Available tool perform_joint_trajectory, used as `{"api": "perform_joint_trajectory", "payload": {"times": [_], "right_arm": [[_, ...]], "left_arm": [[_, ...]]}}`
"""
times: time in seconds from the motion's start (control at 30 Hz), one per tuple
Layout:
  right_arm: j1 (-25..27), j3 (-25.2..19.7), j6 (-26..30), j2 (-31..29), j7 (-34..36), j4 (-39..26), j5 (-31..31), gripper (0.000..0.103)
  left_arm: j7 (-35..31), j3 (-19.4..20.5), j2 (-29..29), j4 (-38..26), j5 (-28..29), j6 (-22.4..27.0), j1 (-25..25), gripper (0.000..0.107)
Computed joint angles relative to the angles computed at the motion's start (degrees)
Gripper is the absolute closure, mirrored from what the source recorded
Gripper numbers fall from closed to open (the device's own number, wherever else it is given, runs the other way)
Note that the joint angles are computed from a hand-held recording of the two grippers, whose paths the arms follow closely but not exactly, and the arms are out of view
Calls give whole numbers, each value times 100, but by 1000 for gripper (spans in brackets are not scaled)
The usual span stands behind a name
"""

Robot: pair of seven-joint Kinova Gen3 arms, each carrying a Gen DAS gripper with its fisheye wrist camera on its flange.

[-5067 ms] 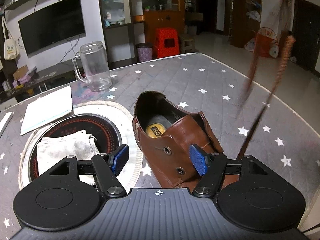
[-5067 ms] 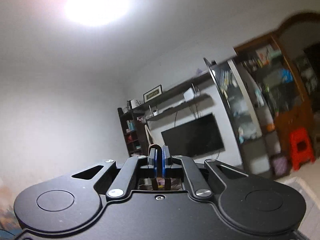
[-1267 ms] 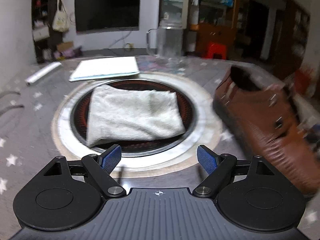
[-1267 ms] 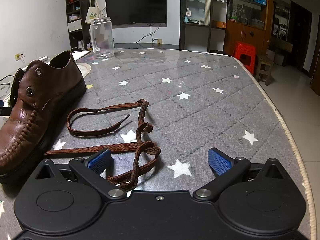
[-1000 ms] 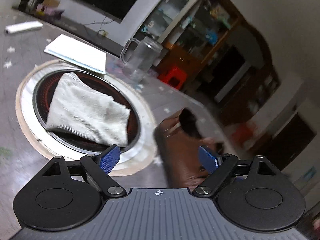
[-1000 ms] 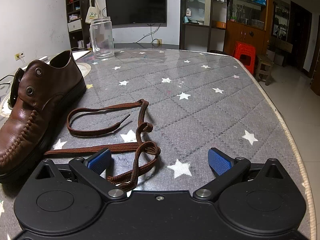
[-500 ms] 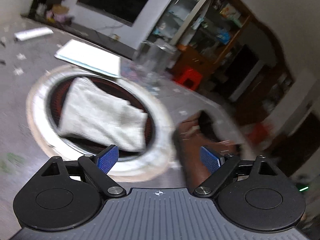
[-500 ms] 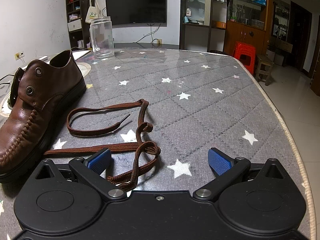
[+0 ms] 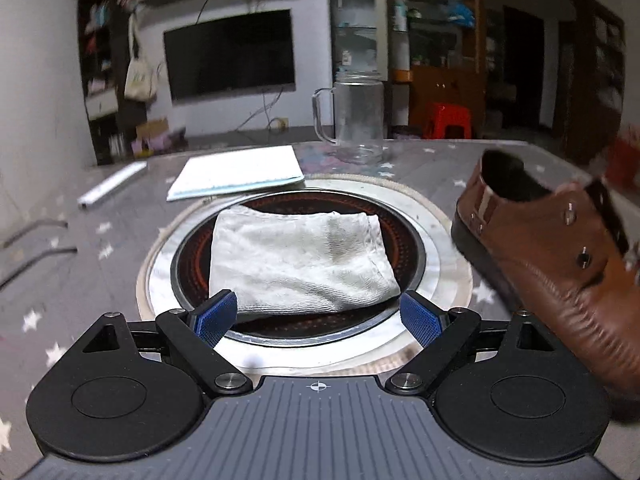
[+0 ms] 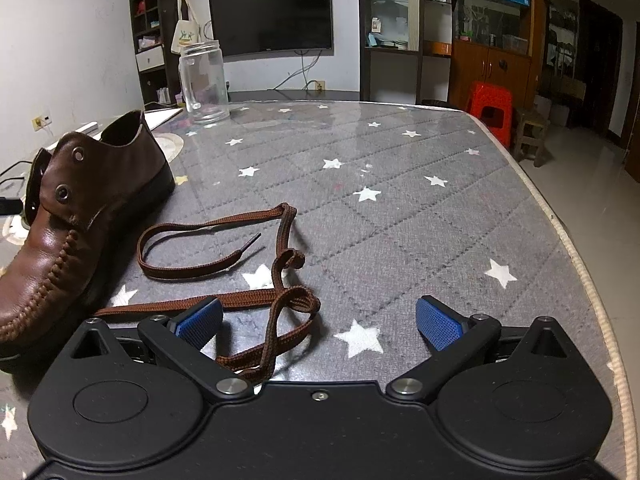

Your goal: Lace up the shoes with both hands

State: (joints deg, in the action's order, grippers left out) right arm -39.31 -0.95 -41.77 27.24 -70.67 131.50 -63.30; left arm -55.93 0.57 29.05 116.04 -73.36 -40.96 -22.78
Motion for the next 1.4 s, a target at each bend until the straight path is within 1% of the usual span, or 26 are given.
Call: {"api": "perform_joint_trajectory", "payload": {"times": [0.07, 0.13, 0.2, 0.33, 0.53, 0.63, 0.73, 0.83, 0.97, 1.1, 1.13, 1.2, 1.4], "right_arm": [[-88, 18, -2, 26, 124, -78, -201, 0], [-165, 36, 18, 45, 437, -181, -487, 0], [-212, 13, -10, 72, 688, -267, -722, 0], [-168, -106, -78, 86, 802, -305, -846, 0], [-104, -206, -152, 92, 757, -274, -819, 0], [-19, -203, -136, 42, 649, -169, -657, 0], [9, -180, -121, 38, 543, -119, -540, 0], [27, -149, -100, 26, 495, -84, -471, 0], [49, -105, -77, -8, 388, -2, -344, 0], [-28, -85, -76, 13, 463, -58, -458, 0], [-31, -85, -79, 22, 470, -68, -466, 0], [-34, -92, -90, 20, 460, -57, -469, 0], [-46, -106, -98, 2, 497, -56, -517, 0]], "left_arm": [[-154, 128, 45, 7, 65, 105, -50, 18], [-82, 16, 62, -28, 4, 94, 54, 18], [38, 39, 81, -77, -85, 117, 40, 18], [345, 42, 102, -187, -240, 269, 101, 18], [486, 18, 79, -216, -282, 491, 209, 18], [721, 40, 73, -276, -359, 692, 248, 18], [1137, 70, 74, -370, -584, 859, 255, 18], [1403, 35, 81, -432, -743, 910, 285, 18], [1513, -31, 75, -449, -810, 934, 348, 17], [2062, -64, 118, -583, -1188, 920, 342, 14], [2092, -159, 115, -589, -1189, 889, 419, 14], [2091, -224, 113, -588, -1157, 890, 483, 14], [2108, -273, 124, -602, -1111, 936, 560, 13]]}}
